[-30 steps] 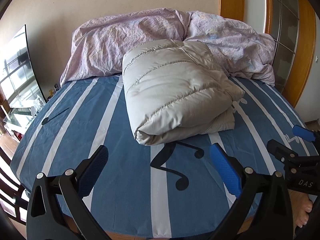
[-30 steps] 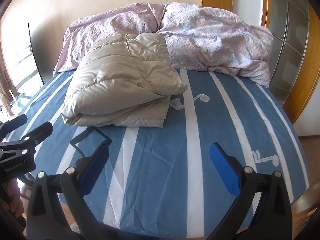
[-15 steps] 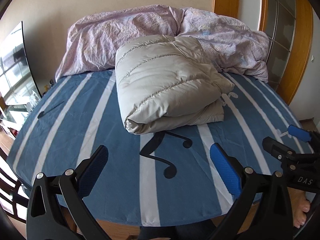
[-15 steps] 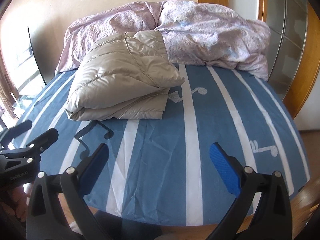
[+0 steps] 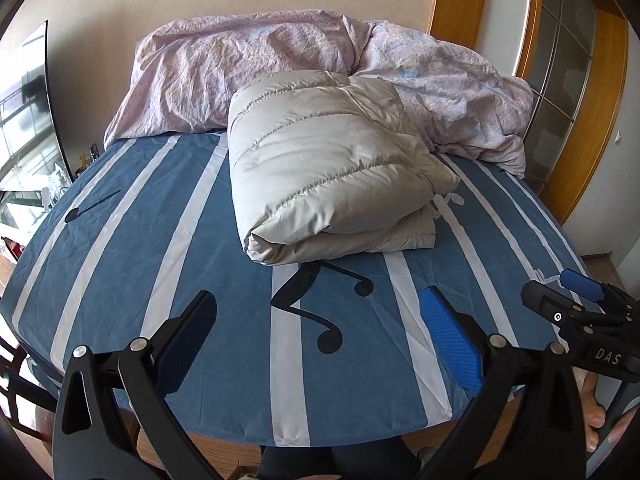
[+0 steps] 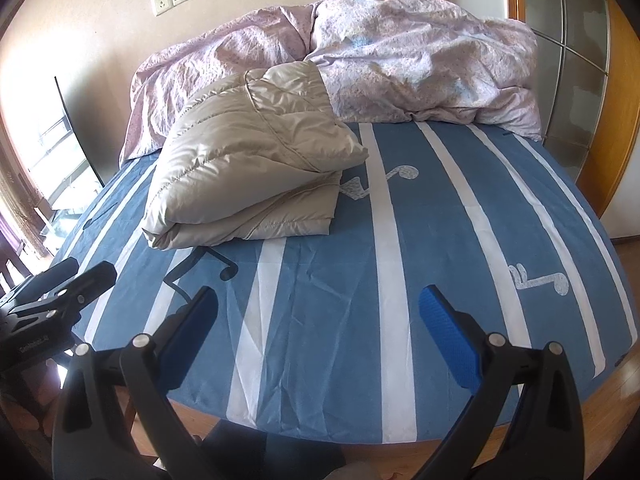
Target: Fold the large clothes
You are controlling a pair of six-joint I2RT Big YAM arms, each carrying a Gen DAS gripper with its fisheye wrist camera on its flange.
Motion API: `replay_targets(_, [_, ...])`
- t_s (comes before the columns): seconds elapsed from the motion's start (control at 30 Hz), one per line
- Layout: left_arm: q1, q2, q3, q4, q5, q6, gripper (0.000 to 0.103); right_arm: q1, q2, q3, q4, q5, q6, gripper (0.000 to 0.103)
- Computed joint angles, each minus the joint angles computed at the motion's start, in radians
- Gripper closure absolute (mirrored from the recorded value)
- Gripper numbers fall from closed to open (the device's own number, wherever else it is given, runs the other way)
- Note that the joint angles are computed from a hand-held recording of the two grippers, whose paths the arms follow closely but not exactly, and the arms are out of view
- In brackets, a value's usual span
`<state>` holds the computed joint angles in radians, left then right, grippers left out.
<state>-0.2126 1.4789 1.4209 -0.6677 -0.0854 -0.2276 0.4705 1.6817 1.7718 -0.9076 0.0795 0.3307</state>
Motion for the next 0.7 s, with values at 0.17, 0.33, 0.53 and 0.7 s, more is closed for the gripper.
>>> replay_targets(0.17, [-0.001,-0.008,-0.002,-0.001,0.019,0.0,0.001,-0.001,-0.007,-0.006,0.004,-0.025,0.005,0.002])
replay_targets(0.33, [-0.005,-0.013,-0.002,-0.002,0.014,-0.006,0.001,-0.002,-0.012,-0.008,0.003,-0.028,0.006,0.002])
replay_targets(0.53, [-0.003,-0.023,-0.008,0.002,0.014,-0.013,0.001,-0.002,-0.018,-0.013,0.007,-0.028,0.005,0.002])
replay_targets(0.7, [-0.002,-0.025,-0.009,0.002,0.018,-0.014,0.001,-0.002,-0.017,-0.012,0.004,-0.028,0.004,0.002])
